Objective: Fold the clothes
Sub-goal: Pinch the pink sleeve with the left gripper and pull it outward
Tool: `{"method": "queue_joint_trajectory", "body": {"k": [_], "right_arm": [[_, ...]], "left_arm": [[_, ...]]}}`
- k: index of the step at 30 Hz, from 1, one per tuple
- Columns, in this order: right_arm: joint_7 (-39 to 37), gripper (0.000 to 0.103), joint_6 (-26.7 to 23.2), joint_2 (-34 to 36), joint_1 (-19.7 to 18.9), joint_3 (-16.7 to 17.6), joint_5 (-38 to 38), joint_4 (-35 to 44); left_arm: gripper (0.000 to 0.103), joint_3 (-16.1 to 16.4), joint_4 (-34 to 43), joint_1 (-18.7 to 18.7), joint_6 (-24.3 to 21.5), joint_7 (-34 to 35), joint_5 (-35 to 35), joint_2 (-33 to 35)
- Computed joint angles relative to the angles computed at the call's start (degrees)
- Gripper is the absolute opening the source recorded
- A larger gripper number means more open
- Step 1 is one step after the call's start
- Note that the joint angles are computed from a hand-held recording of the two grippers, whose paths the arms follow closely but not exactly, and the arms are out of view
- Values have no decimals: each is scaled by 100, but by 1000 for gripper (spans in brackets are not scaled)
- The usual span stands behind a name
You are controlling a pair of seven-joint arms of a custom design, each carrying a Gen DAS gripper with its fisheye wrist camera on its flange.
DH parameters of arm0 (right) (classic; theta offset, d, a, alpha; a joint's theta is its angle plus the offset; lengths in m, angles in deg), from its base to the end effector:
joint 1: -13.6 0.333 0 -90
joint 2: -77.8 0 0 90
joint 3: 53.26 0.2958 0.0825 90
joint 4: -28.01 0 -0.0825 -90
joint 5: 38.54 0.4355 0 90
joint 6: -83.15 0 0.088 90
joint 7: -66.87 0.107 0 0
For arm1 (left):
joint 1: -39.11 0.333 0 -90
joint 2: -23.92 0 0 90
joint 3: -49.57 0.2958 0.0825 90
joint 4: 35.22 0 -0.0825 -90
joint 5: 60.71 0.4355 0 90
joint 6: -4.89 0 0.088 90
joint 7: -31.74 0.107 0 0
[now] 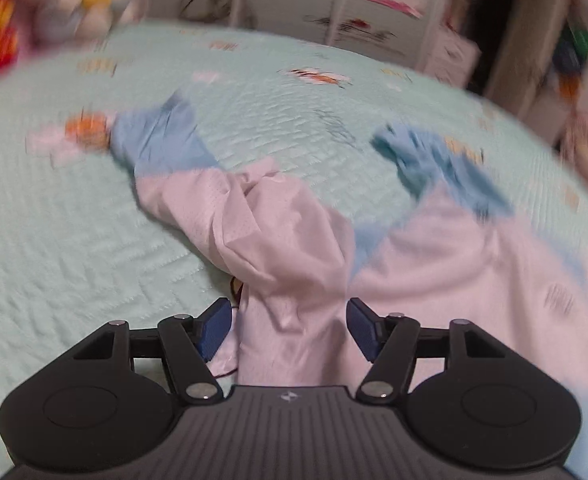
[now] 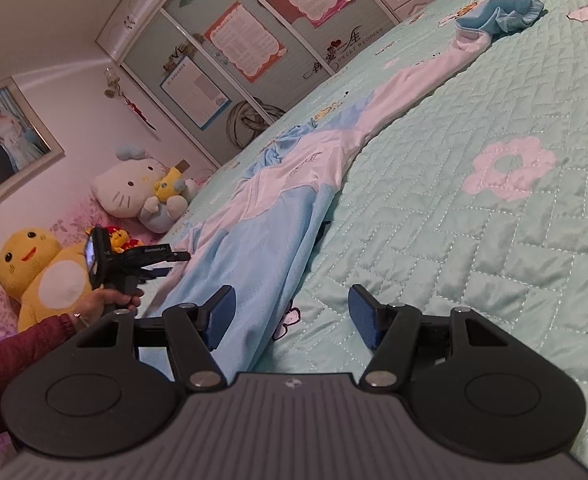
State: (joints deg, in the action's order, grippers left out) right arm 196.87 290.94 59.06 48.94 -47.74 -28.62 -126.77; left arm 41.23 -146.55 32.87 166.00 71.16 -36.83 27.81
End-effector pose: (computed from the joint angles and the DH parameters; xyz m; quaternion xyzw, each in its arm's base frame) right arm 0.3714 0.2930 0.4321 -0.5201 0.6228 -0.0484 0.5825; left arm 0.6417 -0.1854 0.4972 -0.7342 0.5448 -0.3448 0.2128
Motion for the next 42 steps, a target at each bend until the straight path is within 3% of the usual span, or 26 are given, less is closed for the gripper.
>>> {"method": "queue_joint_trajectory", "body": {"k": [6, 7, 8, 9, 13, 16, 20, 24, 35, 42], "right_arm": [[182, 63, 129, 51, 56, -109, -180, -7], [229, 63, 157, 60, 61, -129, -227, -11], [250, 63, 164, 62, 49, -123, -245, -11], [260, 63, 164, 61, 34, -110, -253, -12], [309, 63, 178, 65, 5, -90, -290, -13], [343, 63, 194, 69, -4, -87, -315, -13], [354, 63, 192, 72, -23, -68, -318, -5], [347, 62, 197, 81, -35, -42, -292, 2], [353, 62, 178, 69, -22, -87, -350, -9], [436, 62, 218, 61, -26, -127, -450, -41]], "left_arm": [[64, 18, 377, 21, -43, -5, -390, 320], [52, 46, 440, -2, -125, -70, -292, 345], [19, 67, 479, -11, -189, -110, -225, 354], [6, 80, 473, 0, -217, -109, -208, 333], [7, 184, 356, 48, -194, -349, 143, 170], [7, 173, 167, 216, 27, -151, -224, 12], [6, 275, 63, 327, -221, -647, 321, -135], [6, 240, -345, 489, 213, -356, -362, -333], [7, 235, -59, 544, -440, -1256, 1158, -267], [9, 242, 7, 542, -782, -1138, 1399, -194]]}}
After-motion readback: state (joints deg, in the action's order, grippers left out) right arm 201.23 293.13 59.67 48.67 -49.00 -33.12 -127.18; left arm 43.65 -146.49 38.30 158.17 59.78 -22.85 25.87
